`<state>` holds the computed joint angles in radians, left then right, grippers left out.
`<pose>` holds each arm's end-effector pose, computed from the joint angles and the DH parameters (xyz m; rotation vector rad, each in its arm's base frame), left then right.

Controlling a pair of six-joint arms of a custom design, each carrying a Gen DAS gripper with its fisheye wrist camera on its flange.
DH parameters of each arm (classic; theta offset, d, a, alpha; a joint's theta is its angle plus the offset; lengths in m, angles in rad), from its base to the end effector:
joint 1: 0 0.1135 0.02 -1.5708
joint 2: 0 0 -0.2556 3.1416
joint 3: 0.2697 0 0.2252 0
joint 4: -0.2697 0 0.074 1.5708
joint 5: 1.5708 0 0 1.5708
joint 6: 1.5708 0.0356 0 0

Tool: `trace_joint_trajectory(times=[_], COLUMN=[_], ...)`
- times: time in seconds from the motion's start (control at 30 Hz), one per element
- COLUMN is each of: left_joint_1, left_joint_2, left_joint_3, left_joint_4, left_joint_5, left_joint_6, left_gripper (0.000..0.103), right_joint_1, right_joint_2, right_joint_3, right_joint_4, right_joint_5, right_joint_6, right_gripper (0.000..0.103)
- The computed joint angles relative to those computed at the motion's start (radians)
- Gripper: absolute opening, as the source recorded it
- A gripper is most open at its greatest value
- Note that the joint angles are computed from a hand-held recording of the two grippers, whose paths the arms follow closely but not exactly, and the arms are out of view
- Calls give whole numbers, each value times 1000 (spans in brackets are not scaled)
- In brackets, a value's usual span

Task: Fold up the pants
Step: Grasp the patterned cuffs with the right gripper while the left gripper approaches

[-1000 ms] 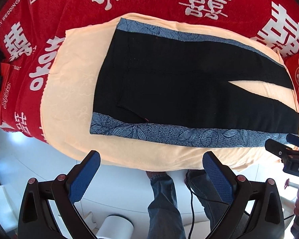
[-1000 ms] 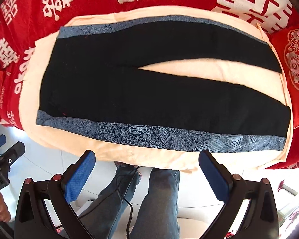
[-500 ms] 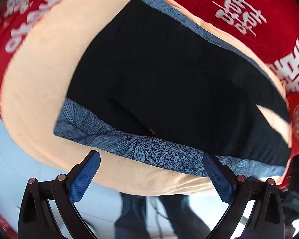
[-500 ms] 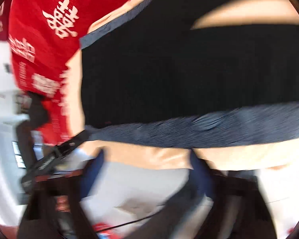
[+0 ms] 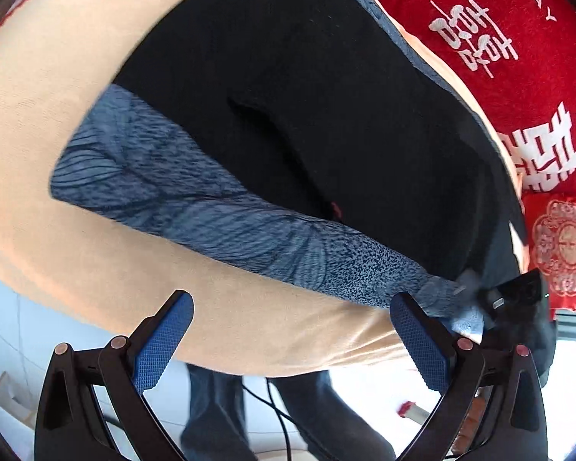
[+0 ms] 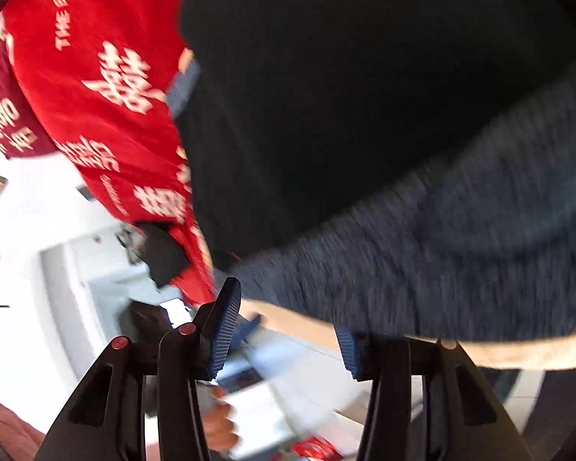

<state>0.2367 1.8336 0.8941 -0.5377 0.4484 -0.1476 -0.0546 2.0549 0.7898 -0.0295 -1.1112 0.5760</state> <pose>0.2689 0.0490 0.1149 -0.5335 2.9077 -0.6673 0.2873 0.0162 0.0644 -0.5948 -2.5490 -1.6577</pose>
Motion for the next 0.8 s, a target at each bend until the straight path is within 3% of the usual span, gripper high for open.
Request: trace_joint_trajectory(times=[0.07, 0.2, 0.37, 0.47, 0.5, 0.53, 0.57, 0.7, 0.8], left_joint_1=[3, 33, 39, 19, 14, 12, 18, -6, -4], left_joint_2=[22, 54, 109, 109, 105, 105, 100, 117, 122], left_joint_3=[22, 67, 103, 103, 103, 109, 112, 172, 191], left_joint_4=[11, 76, 138, 156, 164, 166, 161, 118, 80], left_joint_5=[55, 135, 170, 168, 168, 169, 170, 147, 144], left_joint_6=[-35, -164, -265, -274, -280, -279, -269, -230, -180], left_gripper=[103, 103, 103, 100, 97, 87, 80, 80, 80], right_joint_1=[1, -9, -34, -54, -68, -71, -80, -122, -197], right_joint_2=[-47, -107, -105, -118, -123, -120, -119, -104, -76], right_joint_3=[20, 113, 140, 84, 61, 46, 46, 70, 42], right_joint_4=[-4, -164, -233, -143, -116, -82, -106, -311, -368], right_joint_5=[-21, -55, -90, -136, -155, -161, -164, -88, -29], right_joint_6=[23, -61, -109, -51, -42, -21, -40, -238, -328], right_gripper=[52, 52, 52, 52, 52, 52, 52, 52, 52])
